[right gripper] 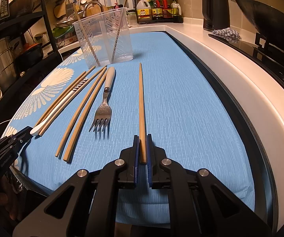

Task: Organize utensils
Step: 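Close each gripper on another single wooden chopstick, then lift both chopsticks and carry them over the clear container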

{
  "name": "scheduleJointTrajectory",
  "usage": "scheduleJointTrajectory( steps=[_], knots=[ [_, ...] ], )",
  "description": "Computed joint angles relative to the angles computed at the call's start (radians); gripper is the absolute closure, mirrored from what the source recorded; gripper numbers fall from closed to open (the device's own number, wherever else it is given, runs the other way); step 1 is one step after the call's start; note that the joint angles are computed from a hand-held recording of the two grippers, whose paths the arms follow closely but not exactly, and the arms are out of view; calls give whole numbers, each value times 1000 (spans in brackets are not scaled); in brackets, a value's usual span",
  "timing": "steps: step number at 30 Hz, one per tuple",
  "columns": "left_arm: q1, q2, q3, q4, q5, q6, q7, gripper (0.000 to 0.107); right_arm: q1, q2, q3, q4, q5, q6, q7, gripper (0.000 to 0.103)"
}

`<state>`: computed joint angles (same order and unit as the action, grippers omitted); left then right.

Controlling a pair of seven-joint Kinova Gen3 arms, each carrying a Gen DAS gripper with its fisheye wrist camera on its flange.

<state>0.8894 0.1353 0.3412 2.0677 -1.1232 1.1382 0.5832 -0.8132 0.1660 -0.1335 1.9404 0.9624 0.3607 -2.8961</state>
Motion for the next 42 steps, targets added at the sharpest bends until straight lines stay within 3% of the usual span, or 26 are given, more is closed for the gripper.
scheduleJointTrajectory(
  steps=[9, 19, 33, 42],
  knots=[
    [0, 0, 0, -1, 1, 1, -1, 102, -2, 2, -1, -6, 2, 15, 11, 95],
    [-25, -26, -2, -14, 26, -25, -53, 102, -31, 1, -27, -40, 28, 128, 18, 96],
    [25, -92, 82, -81, 3, 179, -94, 102, 17, -142, -157, -53, 74, 241, 8, 96],
    [41, -121, 128, -148, -43, 311, -152, 102, 86, -226, -228, -93, 32, 240, 84, 96]
  ],
)
